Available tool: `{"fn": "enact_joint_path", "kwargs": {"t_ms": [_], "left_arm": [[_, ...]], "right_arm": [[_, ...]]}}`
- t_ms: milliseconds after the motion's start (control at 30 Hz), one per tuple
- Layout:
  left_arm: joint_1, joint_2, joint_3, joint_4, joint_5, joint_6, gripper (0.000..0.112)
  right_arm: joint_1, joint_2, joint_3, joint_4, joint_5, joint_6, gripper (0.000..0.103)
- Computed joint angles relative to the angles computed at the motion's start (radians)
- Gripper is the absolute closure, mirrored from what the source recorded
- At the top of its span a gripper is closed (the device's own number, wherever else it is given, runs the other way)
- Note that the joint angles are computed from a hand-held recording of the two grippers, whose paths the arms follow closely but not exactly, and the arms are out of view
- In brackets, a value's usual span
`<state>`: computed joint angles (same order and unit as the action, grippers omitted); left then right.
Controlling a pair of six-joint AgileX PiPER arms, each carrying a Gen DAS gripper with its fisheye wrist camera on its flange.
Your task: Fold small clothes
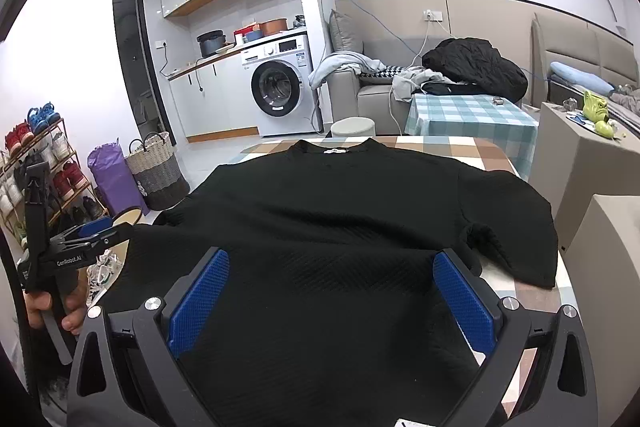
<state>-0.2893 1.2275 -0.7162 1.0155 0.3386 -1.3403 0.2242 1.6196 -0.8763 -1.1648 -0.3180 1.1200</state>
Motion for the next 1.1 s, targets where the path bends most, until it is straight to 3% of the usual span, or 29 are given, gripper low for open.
{"fn": "enact_joint_path", "kwargs": {"t_ms": [233,1100], "left_arm": [[0.005,-0.004,0.000,-0.009,-0.003,0.011,0.010],[0.008,-0.014,0.003,-0.030,0.001,0.038,0.010]], "right_arm": [[0.005,-0.005,0.010,0.054,0.010,-0.040,0.000],[-0.001,0.000,-0.014,0.002,0.031,0.034,0.000]]}}
